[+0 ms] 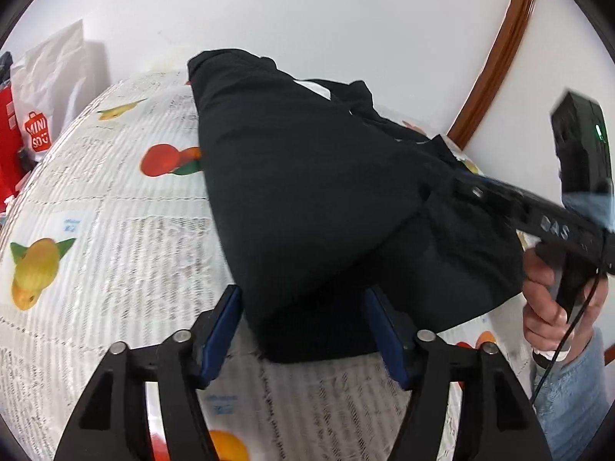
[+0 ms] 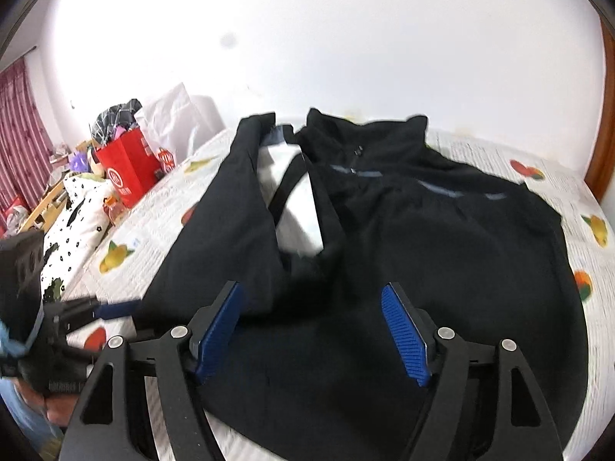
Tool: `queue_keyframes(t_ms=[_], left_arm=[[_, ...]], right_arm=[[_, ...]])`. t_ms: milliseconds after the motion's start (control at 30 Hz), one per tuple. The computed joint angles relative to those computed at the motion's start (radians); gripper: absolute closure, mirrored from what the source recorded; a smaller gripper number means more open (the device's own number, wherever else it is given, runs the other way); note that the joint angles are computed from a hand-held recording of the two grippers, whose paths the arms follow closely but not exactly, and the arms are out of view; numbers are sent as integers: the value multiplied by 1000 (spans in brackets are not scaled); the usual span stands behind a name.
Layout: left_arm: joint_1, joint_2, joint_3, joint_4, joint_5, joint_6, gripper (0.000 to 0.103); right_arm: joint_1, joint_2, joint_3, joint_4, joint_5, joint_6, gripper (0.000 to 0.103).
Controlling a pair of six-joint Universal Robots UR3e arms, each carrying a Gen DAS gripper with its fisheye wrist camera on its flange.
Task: Fold large clothes
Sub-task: 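Grasp the jacket side edge with the right tool and lift it, then fold the lifted side over the jacket body with the right tool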
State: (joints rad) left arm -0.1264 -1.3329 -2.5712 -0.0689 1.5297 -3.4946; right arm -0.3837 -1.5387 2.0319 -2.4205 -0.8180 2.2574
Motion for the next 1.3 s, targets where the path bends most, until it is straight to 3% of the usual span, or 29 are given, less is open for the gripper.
queue_keyframes(t_ms=[167,300,367,433,467,500,600,733,833,967,1133,1267,1300], left_arm=[[-23,-125,53,49,28,6,26],[-48,-151,69,47,52,17,22],[-85,-177,102,26,100,8,22],[-117,-202,115,34,147,5,21],[-130,-213,119,40,167,3,21],[-134,-213,120,36,173,2,21],[-134,-209,121,28,176,8,21],[-163,-236,164,-20,234,8,21],[-174,-248,183,-38,255,10,20],[-171,-252,190,-42,252,28,20],[-195,-264,213,-42,273,33,23],[-187,-229,193,-21,228,35,23],[-178,-224,192,-24,213,34,23]], right_arm=[[105,140,-107,-42,-65,105,28],[149,276,-249,39,-63,160,29],[162,315,-287,59,-47,172,37],[175,328,-300,62,-43,179,64],[176,327,-297,58,-37,175,73],[171,315,-283,55,-19,152,90],[92,203,-163,30,98,74,95],[-100,-21,9,125,277,-51,96],[-236,-144,121,132,324,-81,96],[-357,-193,250,-6,275,-18,96],[-342,-97,260,-95,113,18,93],[-387,-118,266,-2,123,-64,74],[-391,-104,241,45,134,-90,56]])
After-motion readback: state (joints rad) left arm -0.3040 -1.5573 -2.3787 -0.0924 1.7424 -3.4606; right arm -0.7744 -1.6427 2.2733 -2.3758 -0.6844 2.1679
